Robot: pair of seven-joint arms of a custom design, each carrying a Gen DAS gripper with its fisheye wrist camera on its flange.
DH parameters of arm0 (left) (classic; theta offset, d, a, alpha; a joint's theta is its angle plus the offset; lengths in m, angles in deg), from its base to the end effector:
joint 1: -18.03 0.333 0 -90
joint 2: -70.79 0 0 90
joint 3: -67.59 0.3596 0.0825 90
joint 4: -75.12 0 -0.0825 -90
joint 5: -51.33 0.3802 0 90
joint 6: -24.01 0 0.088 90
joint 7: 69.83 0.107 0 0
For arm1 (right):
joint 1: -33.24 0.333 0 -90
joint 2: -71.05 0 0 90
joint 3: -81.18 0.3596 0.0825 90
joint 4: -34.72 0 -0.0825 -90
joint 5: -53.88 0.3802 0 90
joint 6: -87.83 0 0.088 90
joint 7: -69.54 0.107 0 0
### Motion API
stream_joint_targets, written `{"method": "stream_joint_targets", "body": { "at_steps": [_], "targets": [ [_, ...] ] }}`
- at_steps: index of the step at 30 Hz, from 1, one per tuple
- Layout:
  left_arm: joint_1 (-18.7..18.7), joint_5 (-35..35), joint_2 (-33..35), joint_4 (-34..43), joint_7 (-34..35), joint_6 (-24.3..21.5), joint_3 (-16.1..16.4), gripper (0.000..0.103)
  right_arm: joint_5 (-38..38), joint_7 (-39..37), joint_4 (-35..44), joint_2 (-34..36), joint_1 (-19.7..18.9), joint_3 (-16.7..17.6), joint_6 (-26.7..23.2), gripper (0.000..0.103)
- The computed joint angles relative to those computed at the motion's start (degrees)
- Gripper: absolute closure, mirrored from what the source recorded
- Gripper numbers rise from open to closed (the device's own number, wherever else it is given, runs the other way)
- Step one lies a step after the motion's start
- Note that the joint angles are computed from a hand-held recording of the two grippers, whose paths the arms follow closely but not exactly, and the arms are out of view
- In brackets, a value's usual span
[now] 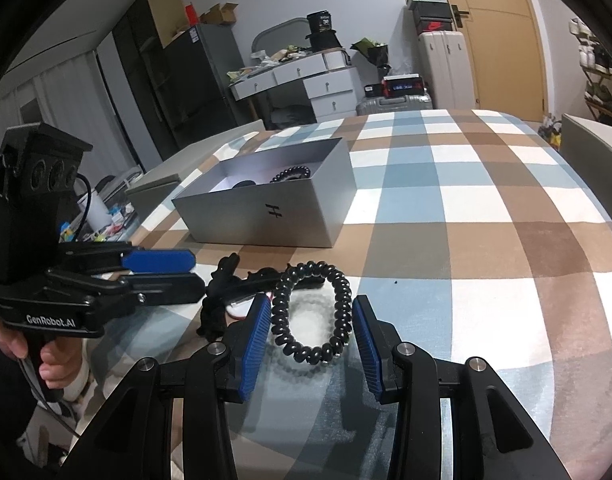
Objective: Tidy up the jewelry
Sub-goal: 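Grasp a black claw hair clip with the left gripper while the right gripper holds the bracelet, then carry the bracelet and claw clip over the grey box and open both grippers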
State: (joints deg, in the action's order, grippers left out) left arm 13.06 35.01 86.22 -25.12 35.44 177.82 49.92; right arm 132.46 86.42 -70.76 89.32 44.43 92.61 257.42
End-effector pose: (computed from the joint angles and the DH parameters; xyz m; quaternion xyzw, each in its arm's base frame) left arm 0.6455 -0.2333 0.5433 -0.5130 0.7823 -0.3352 0.1117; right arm 0.6396 0.1801 0.4493 -0.7243 0.5050 -0.1467 0.4459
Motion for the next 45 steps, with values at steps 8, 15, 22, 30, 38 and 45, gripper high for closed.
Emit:
{"method": "stream_joint_targets", "body": {
  "at_steps": [8, 15, 22, 30, 38, 45],
  "targets": [
    [-2.0, 6.5, 7.0, 10.9, 3.7, -9.7, -0.1, 0.051, 1.9, -1.8, -0.2, -0.4, 0.1, -0.1, 1.5, 0.062],
    [-2.6, 8.8, 8.9, 13.6, 3.1, -11.9, 0.5, 0.067, 2.3, -1.0, -0.1, -0.1, -0.2, -0.7, 0.6, 0.062],
    [-4.4, 13.9, 10.3, 15.1, 2.3, -12.6, 1.7, 0.087, 3.6, -2.2, 0.0, -0.1, -0.3, -0.6, 0.8, 0.062],
    [-4.8, 17.0, 8.2, 11.6, 0.8, -8.6, 2.2, 0.094, 3.7, -1.5, 0.0, -0.1, -0.1, -1.0, 0.7, 0.062],
    [-2.8, 12.8, 3.7, 5.8, -1.0, -0.8, 0.6, 0.094, 5.6, -3.0, 0.1, -0.4, 0.1, -0.8, 1.3, 0.062],
    [-3.4, 15.2, -0.4, 0.7, -8.7, 8.8, 2.8, 0.094, 6.8, -4.9, 1.3, -1.1, 0.5, -1.3, -1.0, 0.062]
  ]
}}
